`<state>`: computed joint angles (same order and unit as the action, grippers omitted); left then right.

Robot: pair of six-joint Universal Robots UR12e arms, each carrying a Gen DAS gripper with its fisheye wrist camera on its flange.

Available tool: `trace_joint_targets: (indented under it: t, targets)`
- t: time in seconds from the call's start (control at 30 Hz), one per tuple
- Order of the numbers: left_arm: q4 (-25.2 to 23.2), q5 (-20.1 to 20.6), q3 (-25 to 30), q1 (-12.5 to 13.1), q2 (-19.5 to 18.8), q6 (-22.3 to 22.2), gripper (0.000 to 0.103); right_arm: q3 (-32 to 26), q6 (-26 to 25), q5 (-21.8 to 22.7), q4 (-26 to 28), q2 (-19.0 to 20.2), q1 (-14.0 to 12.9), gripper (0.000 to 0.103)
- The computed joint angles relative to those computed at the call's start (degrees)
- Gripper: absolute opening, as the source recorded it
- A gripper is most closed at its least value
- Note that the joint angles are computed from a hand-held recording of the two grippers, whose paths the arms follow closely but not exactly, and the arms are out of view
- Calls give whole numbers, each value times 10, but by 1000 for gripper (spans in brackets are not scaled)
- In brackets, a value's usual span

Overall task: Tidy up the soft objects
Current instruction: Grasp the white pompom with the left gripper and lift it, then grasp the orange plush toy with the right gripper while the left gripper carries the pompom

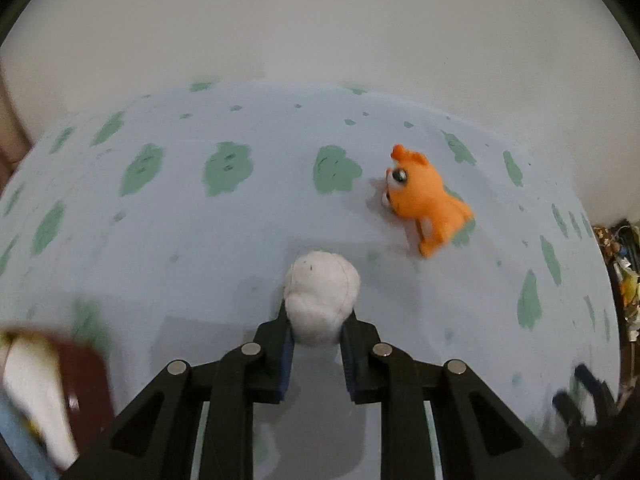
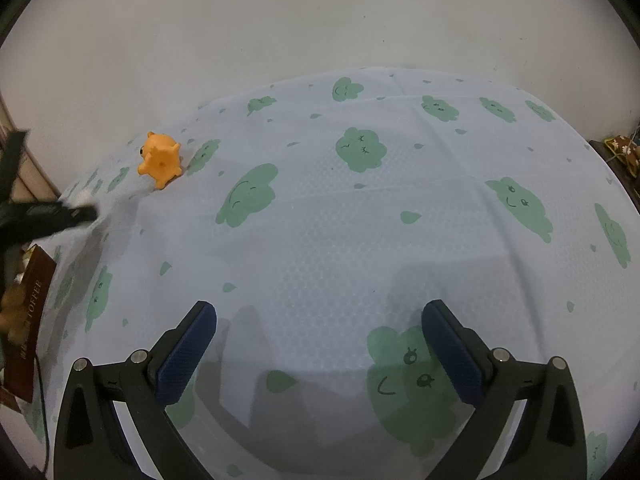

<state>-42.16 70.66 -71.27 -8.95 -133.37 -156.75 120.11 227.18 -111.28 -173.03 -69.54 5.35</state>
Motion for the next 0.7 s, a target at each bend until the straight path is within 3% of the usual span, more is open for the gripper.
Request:
trace_joint_targets:
  t: [0.2,0.37,0.47,0.7]
  targets:
    - [109,-14,-130,18,78,21,21,-2,-1,-3,7,-1,1,103]
    - [135,-44,-188,38,121,19,21,-11,-6,-15,32,0,7,103]
    - [131,-50,-210,49,137,22,21,-18,-38,-7,21,5,9,103]
    - [110,-60,-232,71,158,23,21,-82,-176,76,-53,38,-10,103]
